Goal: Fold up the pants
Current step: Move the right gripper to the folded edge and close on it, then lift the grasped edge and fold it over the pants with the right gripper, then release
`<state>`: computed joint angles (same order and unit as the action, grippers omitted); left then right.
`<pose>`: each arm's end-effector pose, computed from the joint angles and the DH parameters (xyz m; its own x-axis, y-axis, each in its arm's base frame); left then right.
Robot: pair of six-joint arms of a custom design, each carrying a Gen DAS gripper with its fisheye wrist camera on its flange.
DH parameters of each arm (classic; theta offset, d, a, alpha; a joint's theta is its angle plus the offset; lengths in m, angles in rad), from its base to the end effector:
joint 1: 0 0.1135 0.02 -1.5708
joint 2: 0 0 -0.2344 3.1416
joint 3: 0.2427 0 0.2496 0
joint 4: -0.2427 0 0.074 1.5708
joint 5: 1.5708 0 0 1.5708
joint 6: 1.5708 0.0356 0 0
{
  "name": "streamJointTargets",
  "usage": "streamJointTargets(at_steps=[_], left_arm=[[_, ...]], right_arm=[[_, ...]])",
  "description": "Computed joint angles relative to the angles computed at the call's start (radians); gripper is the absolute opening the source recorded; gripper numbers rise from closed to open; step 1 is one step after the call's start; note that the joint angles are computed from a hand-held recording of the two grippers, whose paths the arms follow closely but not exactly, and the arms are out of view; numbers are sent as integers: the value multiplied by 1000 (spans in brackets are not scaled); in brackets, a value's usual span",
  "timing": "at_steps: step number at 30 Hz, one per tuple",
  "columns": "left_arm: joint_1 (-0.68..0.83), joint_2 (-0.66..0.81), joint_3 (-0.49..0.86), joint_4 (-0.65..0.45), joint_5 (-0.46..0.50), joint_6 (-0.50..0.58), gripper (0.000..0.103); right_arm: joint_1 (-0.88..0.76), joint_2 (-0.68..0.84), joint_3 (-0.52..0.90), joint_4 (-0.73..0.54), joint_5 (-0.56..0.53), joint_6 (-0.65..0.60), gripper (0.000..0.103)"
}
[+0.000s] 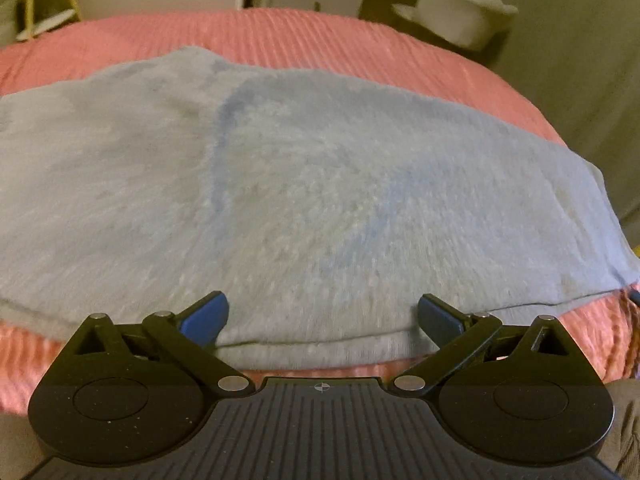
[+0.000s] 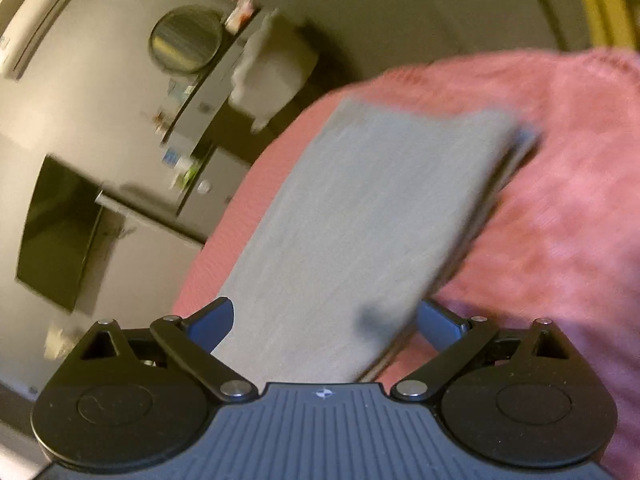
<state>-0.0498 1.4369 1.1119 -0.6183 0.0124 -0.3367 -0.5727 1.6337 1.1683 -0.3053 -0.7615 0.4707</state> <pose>0.3014 -0.0155 0.2366 -0.7819 -0.2918 -0.5508 -0.2132 0.9556 -0.2034 0.3073 -0.1689 0.2228 -0.5326 0.7340 -0.4214 0.2443 0.6100 0.7538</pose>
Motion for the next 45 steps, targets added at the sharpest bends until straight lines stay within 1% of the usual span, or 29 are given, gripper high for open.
streamJointTargets(at_steps=[2, 4, 6, 8, 10, 11, 12, 15, 16, 17, 18, 20, 22, 24, 25, 26, 28, 32, 34, 35, 39, 41, 43, 45], left_arm=[[7, -37, -36, 42, -22, -37, 103], [22, -58, -54, 84, -16, -75, 103], [32, -78, -75, 128, -32, -131, 103], [51, -104, -98, 156, -43, -172, 103], [55, -97, -94, 147, -66, -197, 103], [57, -78, -78, 129, -78, -207, 103], [57, -55, -59, 115, -93, -220, 103], [66, -51, -55, 110, -91, -236, 103], [64, -43, -52, 111, -96, -239, 103], [62, -31, -43, 104, -100, -239, 103], [61, -32, -46, 95, -103, -239, 103], [56, -13, -32, 83, -106, -241, 103], [49, -20, -43, 86, -116, -236, 103], [42, -21, -46, 87, -120, -228, 103], [38, -17, -44, 85, -126, -225, 103], [35, -15, -42, 82, -129, -221, 103], [37, -12, -41, 80, -129, -215, 103], [39, -7, -32, 73, -128, -220, 103], [36, -7, -30, 68, -131, -220, 103], [36, -7, -28, 66, -131, -221, 103], [41, -12, -22, 51, -120, -228, 103], [49, -18, -22, 44, -107, -233, 103], [59, -28, -26, 40, -89, -239, 103], [66, -38, -30, 35, -83, -247, 103]], right_arm=[[-63, 17, 18, 1, -19, 14, 98], [-123, 50, 43, 12, -37, 46, 98], [-166, 89, 66, 30, -65, 82, 94], [-198, 137, 90, 64, -124, 135, 76], [-205, 178, 105, 109, -161, 189, 74], [-200, 199, 124, 103, -151, 194, 74], [-187, 227, 155, 80, -118, 192, 74], [-179, 301, 206, 75, -96, 223, 65], [-176, 322, 214, 92, -86, 244, 57], [-175, 338, 223, 99, -79, 255, 53], [-175, 362, 239, 110, -78, 273, 52], [-169, 390, 261, 128, -66, 306, 44], [-161, 413, 285, 122, -59, 307, 39], [-147, 430, 307, 117, -42, 298, 29], [-146, 436, 306, 125, -46, 295, 19], [-147, 442, 298, 143, -58, 297, 15], [-144, 438, 268, 192, -64, 310, 15], [-145, 432, 242, 224, -65, 313, 18], [-138, 434, 263, 191, -57, 283, 21], [-134, 435, 276, 176, -55, 269, 25], [-119, 422, 299, 119, -26, 216, 25], [-109, 419, 314, 85, 3, 202, 23], [-102, 419, 335, 41, 37, 190, 15], [-99, 399, 323, 45, 47, 189, 12]])
